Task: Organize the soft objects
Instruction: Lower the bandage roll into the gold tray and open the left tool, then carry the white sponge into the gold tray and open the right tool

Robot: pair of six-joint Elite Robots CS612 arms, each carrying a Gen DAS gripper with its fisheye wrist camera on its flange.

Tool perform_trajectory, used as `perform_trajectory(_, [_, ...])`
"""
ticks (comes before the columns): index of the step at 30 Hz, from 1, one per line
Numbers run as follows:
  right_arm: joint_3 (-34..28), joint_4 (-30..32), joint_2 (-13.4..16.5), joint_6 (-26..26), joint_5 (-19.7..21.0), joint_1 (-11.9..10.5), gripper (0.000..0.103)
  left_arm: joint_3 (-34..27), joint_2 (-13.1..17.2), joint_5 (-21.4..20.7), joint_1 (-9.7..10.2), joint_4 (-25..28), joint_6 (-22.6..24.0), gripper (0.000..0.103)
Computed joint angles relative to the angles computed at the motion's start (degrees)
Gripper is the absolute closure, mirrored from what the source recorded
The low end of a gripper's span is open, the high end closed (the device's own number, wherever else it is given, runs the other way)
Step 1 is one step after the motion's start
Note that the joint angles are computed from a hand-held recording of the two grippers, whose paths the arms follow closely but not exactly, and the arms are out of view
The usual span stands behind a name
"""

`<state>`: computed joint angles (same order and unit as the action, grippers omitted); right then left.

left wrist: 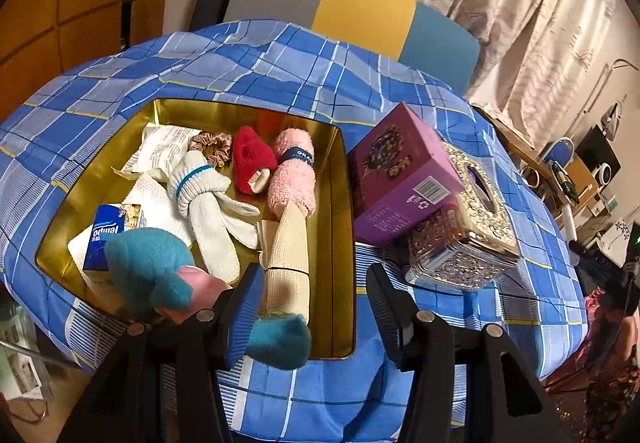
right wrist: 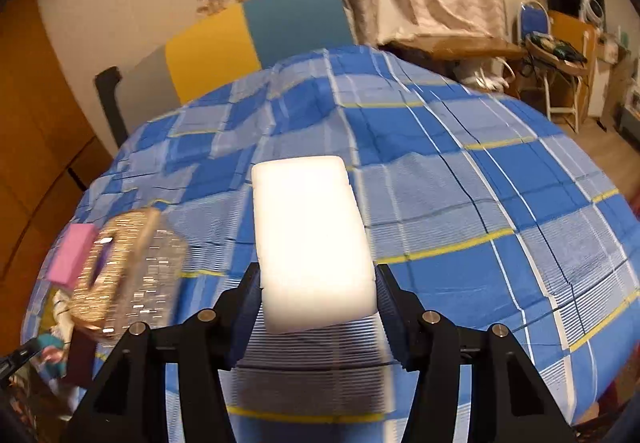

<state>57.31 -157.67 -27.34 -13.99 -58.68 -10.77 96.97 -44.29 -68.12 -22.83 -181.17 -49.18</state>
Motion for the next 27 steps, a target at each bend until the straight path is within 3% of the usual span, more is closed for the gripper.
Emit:
perform_trajectory(8, [8.4, -4.4, -6.6, -4.5, 8.0, 2.1, 0.047, 2.3, -0.7, 0.7, -0.81, -3.7, 4.2, 0.049])
perform_trajectory(14, [13.0, -0.4, -10.3, -12.3, 13.5, 5.5, 0.047, 4.8, -1.9, 1.7, -0.55, -4.7, 1.1, 0.048])
perform_trajectory(20, [14.8, 6.3, -11.9, -20.7, 14.4, 9.9, 0.046, 7.1, -3.2, 5.8, -0.59, -3.9, -1.5, 0.048])
perform_trajectory(27, [12.7, 12.3, -10.3, -25.2, 9.9, 14.9, 0.046, 8.1, -4.1, 11.4, -0.91, -0.1, -2.8, 0.048])
